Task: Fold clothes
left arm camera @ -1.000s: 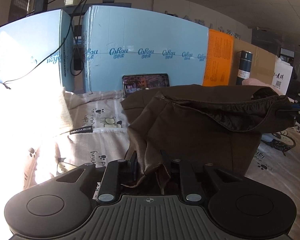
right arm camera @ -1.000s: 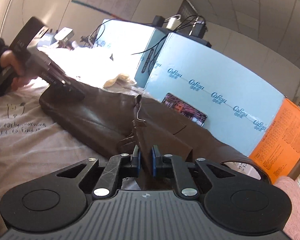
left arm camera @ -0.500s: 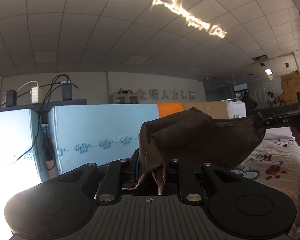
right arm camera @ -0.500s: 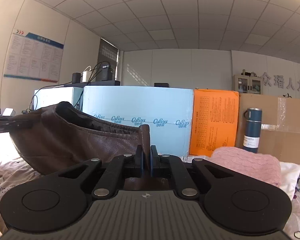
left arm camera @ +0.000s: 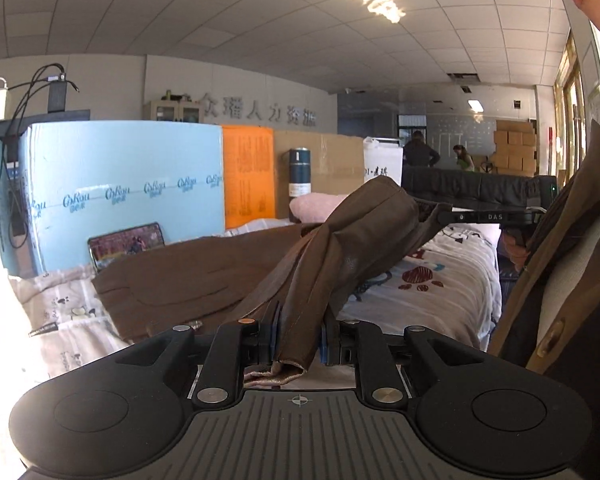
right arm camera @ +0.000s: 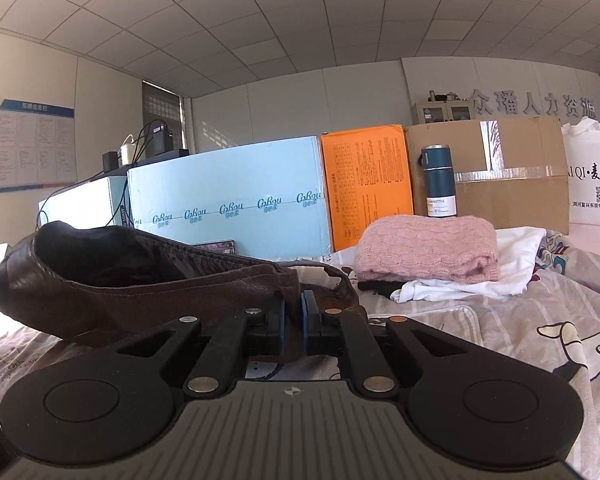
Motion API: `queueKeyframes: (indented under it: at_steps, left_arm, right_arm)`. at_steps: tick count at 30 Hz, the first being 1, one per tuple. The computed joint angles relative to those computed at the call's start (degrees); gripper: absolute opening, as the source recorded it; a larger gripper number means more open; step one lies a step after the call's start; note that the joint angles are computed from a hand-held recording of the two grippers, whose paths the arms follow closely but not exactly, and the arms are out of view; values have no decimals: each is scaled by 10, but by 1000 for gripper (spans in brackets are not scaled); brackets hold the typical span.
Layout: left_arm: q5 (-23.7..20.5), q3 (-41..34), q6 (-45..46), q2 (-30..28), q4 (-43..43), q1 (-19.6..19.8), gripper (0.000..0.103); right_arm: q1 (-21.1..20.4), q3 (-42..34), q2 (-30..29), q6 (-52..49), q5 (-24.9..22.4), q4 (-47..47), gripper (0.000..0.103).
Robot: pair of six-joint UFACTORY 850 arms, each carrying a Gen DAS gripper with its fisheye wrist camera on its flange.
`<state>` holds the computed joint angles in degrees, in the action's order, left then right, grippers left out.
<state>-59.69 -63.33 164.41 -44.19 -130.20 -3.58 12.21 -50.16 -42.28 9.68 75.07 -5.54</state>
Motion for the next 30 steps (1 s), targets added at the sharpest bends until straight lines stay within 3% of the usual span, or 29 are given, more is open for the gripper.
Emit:
queueKeyframes:
  at_steps: [3,6,9,12,14,15,19,21,26,30]
  left_arm:
    - [21,1,-35,5,42,6,29]
    - [3,7,-41,8,62,14,32]
    - [-54,11,-54,5,61,25,38]
    - [-118,14,-68,-1,58,37,49]
    - [-151,20,-78,-1,27,42,62]
    - [-155,23,-85,0,2,42,64]
    - [-52,-9,-124,0,-132,19,76]
    - [16,-54,-170,-17,-159,14,77]
    - [166,-218,-329,-105,-123,14,76]
    - [266,-363,-434,-184,-61,11,76]
  right_arm:
    - [0,20,5,5,24,15,18]
    - [-2,39,10,14,60,37,27]
    - [1,47,16,19,74,70,46]
    - [7,44,21,16,57,100,60]
    - [10,39,19,18,49,112,66]
    - [11,35,18,19,46,117,68]
    - [15,-2,15,24,-4,143,78]
    - [15,-26,11,26,-34,148,85]
    - [8,-117,-13,44,-151,100,90]
    - [3,-209,-46,90,-276,85,91]
